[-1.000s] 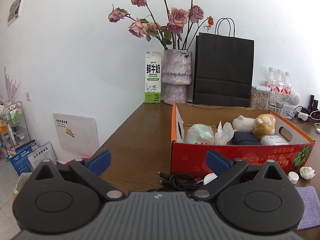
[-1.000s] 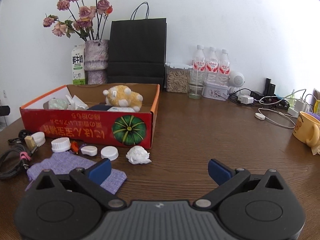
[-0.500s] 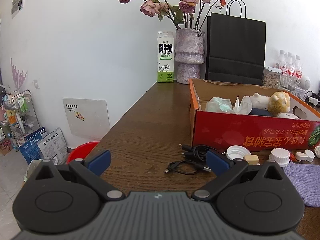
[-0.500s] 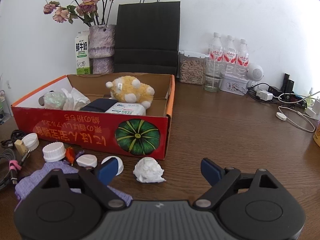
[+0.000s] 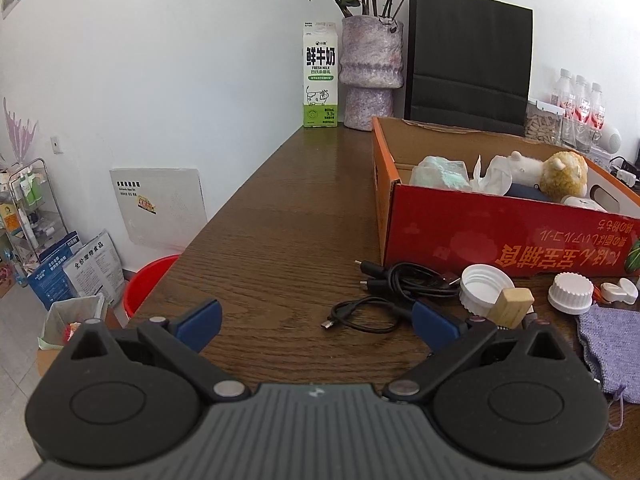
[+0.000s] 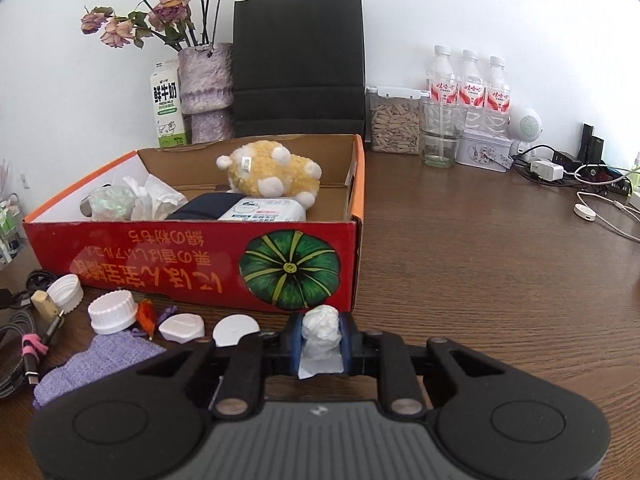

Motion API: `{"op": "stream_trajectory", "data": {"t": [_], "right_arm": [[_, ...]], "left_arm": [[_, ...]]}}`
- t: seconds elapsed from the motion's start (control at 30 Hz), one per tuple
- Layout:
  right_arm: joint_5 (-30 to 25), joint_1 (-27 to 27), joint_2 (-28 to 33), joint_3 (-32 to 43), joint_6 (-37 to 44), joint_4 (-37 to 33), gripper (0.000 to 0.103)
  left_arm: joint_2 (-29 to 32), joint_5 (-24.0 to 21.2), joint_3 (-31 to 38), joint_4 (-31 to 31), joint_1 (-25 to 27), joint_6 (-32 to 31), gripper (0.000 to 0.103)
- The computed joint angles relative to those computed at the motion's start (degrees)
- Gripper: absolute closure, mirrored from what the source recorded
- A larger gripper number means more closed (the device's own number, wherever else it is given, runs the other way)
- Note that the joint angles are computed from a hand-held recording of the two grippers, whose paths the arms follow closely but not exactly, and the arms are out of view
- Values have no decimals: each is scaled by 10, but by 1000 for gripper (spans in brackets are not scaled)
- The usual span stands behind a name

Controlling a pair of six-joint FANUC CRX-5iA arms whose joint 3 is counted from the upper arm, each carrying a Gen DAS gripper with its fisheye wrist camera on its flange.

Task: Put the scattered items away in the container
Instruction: 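Grasp the crumpled white tissue with the right gripper, then grasp the black USB cable with the left gripper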

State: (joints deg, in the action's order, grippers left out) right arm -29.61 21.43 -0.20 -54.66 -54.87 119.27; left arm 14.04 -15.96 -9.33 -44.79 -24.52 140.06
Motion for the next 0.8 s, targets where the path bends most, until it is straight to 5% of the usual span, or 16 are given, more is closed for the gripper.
{"op": "stream_trajectory", "data": {"t": [0.23, 0.53, 0.8], "right_arm": [[3, 3, 3, 3, 10, -14, 85], [6, 3, 3, 4, 13, -18, 85], [8, 2, 1, 2, 9, -16, 85]], "left_arm": [[14, 33, -7, 139, 27, -164, 0], [35, 23, -1, 232, 37, -267, 0], [32, 61, -40, 344, 52, -389, 6]]}}
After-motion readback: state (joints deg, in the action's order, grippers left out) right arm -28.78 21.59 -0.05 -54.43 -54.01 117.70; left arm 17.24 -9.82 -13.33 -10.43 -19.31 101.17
